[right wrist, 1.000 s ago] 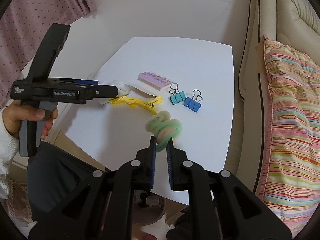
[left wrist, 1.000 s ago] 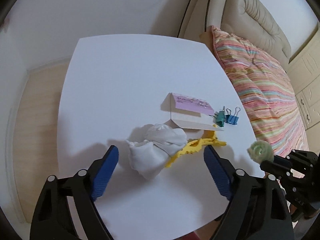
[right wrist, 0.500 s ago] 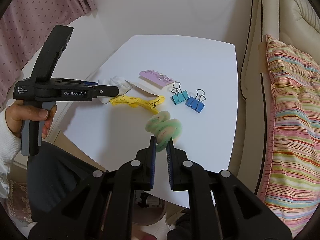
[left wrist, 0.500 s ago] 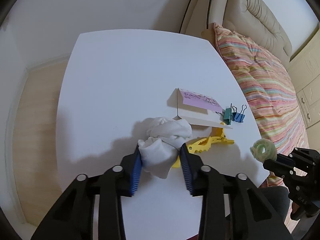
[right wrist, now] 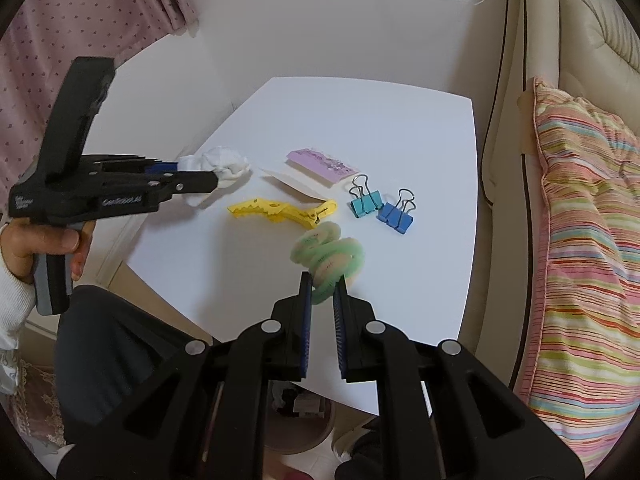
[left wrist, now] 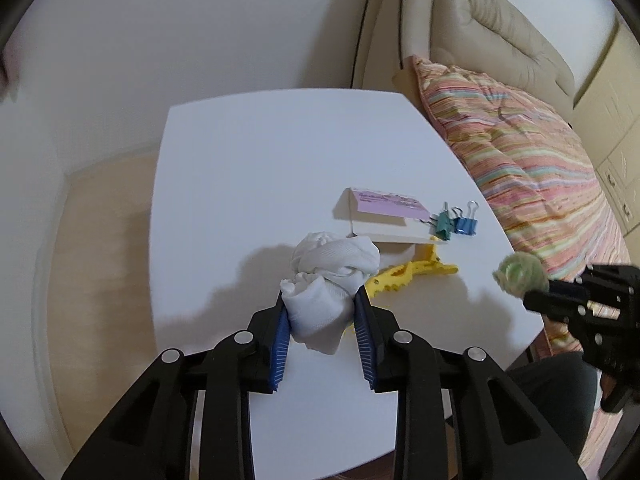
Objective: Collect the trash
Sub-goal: 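Carry the tissue with the left gripper while the right gripper drops the scrunchie into the wastebasket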
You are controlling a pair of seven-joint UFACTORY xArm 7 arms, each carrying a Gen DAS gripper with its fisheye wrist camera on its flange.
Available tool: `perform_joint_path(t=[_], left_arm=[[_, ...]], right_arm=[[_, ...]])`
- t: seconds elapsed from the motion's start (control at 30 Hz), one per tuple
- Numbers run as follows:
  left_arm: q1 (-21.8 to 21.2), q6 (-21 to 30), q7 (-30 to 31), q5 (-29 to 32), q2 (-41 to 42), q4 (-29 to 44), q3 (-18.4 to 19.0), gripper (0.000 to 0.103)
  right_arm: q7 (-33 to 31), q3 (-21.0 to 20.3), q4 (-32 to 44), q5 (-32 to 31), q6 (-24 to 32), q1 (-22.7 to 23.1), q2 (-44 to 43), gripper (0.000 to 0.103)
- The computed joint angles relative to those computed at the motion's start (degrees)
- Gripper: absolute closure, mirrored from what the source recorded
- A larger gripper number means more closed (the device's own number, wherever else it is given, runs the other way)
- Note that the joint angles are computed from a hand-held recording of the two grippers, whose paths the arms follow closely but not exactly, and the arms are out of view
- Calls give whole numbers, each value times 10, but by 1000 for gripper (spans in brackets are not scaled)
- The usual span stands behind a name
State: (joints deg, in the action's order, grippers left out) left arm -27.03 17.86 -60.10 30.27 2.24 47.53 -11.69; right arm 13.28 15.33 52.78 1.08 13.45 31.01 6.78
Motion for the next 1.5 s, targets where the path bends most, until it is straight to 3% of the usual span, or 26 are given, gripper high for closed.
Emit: perform_joint_path(t=[0.23,0.67,0.87,1.5], left_arm=[[-9,20,-13,38,-54,-24,-30,74],[1,19,-37,36,-147,-82,-108,74],[1,25,-60,41,-164,-95,-138,74],[-16,26,-102,11,-216,-146,-179,74]], right_arm=[[0,3,-18,1,-4,2,-31,93],[1,15,-88,16,-13,23,-125,93],[27,29,-116,-11,-2,33,-164,93],[-45,15,-171,101,14,123,-186,93]])
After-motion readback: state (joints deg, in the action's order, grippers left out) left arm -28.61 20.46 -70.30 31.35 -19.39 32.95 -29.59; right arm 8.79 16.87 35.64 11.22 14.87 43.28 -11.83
